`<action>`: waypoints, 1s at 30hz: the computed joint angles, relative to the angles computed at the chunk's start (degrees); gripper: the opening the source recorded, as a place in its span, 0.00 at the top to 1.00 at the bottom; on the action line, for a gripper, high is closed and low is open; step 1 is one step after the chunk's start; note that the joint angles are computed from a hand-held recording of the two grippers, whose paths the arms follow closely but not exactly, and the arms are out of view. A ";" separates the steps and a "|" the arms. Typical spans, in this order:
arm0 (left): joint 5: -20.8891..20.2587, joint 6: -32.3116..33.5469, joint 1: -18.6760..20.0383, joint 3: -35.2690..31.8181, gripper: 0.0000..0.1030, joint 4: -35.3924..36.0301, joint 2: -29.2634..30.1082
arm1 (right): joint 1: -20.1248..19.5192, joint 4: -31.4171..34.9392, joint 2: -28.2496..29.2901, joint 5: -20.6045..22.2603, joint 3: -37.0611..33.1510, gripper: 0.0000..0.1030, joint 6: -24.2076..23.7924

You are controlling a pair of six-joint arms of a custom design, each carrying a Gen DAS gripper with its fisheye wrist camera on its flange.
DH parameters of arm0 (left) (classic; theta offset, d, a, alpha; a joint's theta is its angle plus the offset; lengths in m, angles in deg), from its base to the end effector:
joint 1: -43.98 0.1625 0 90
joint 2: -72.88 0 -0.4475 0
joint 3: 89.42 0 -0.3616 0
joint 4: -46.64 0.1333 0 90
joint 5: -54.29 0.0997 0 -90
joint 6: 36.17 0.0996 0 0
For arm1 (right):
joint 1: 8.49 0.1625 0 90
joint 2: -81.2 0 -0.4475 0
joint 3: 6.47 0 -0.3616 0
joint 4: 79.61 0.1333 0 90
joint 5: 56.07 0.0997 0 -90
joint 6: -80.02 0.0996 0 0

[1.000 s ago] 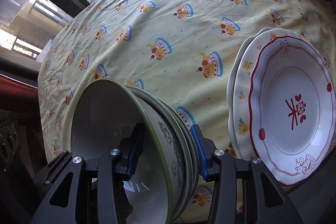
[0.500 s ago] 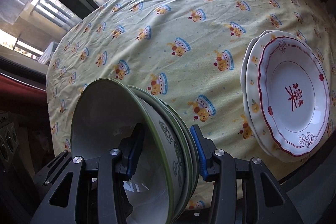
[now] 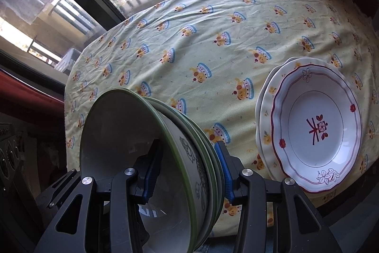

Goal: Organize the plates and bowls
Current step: 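Lift the bowl stack with the right tool and carry it over the plate stack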

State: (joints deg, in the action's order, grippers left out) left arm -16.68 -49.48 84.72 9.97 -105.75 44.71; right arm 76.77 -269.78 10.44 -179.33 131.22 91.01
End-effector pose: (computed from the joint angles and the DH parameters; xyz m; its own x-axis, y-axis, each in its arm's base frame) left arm -0.3426 -0.5139 -0.0769 -0.7358 0.5804 -0.3489 0.5953 0.8000 0.0752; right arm 0.0438 -0.4233 0.2373 -0.7805 0.5208 0.3458 0.2220 0.7479 -0.6255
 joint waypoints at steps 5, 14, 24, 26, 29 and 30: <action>0.23 -2.86 -2.08 -0.65 0.50 -0.84 1.45 | -2.02 1.32 -4.24 1.66 1.00 0.54 -3.88; 0.09 -7.30 -5.55 -2.54 0.50 -1.63 4.54 | -7.26 5.16 -12.56 5.05 2.91 0.53 -10.42; -0.45 -11.64 -8.53 -5.27 0.50 -2.34 8.44 | -13.76 10.46 -20.11 9.05 3.03 0.53 -17.01; -0.85 -12.43 -8.97 -6.06 0.50 -2.46 9.38 | -15.07 11.25 -21.34 9.60 3.00 0.53 -18.37; -1.39 -13.49 -9.65 -7.14 0.50 -2.58 10.76 | -17.15 11.98 -22.91 10.52 3.05 0.53 -20.31; -1.65 -13.85 -9.87 -7.45 0.50 -2.68 11.23 | -17.93 12.41 -23.42 10.86 2.98 0.53 -20.93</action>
State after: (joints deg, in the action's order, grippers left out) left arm -18.33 -63.33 74.85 2.52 -108.43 55.94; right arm 58.84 -257.37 -12.98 -168.47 134.20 70.09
